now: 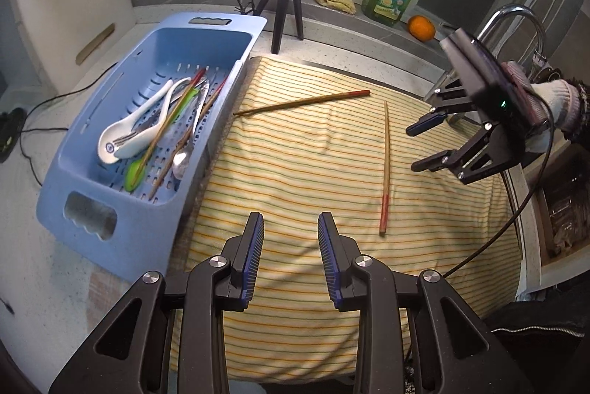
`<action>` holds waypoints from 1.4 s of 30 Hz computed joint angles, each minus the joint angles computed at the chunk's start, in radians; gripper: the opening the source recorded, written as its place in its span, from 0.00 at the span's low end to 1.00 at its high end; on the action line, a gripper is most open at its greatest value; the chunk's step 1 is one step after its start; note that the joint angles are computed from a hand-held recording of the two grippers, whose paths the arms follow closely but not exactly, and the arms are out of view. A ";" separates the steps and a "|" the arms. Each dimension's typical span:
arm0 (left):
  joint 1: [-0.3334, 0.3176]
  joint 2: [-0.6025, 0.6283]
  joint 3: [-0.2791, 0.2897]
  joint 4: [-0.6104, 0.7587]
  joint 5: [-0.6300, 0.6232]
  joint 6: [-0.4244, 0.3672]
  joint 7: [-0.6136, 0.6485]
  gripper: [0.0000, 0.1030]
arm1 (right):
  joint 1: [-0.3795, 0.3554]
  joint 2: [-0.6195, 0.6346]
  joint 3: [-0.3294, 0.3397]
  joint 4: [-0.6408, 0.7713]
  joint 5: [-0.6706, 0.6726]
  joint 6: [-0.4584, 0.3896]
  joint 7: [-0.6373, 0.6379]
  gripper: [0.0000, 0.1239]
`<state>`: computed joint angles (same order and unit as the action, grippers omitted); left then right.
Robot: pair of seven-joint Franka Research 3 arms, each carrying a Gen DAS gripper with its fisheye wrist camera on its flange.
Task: Organize utensils
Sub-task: 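Grasp a red-tipped chopstick with the right tool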
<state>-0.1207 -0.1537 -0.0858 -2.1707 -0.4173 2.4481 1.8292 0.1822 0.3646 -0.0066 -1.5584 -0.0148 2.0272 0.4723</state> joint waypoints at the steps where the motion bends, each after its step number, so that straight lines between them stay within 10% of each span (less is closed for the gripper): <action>1: 0.001 -0.008 -0.003 -0.008 0.006 0.001 -0.018 0.28 | 0.005 -0.002 0.002 -0.016 -0.023 0.027 -0.028 0.33; 15: -0.006 -0.033 -0.002 -0.017 0.086 -0.011 -0.159 0.28 | 0.052 0.040 0.006 -0.032 -0.132 0.094 -0.295 0.33; 21: -0.010 -0.012 -0.005 0.008 0.091 -0.012 -0.149 0.28 | 0.065 0.179 -0.017 0.219 -0.096 -0.167 -0.144 0.22; 34: 0.026 0.186 -0.038 0.235 0.089 -0.106 0.075 0.28 | -0.001 0.300 -0.038 0.454 0.014 -0.394 0.165 0.07; 42: 0.062 0.462 -0.113 0.572 0.179 -0.255 0.249 0.28 | -0.118 0.287 -0.049 0.441 0.216 -0.394 0.641 0.05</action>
<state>-0.0591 0.3084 -0.1985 -1.5983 -0.2388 2.1935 2.0782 0.0647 0.6519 -0.0556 -1.1177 0.2010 1.6335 1.1131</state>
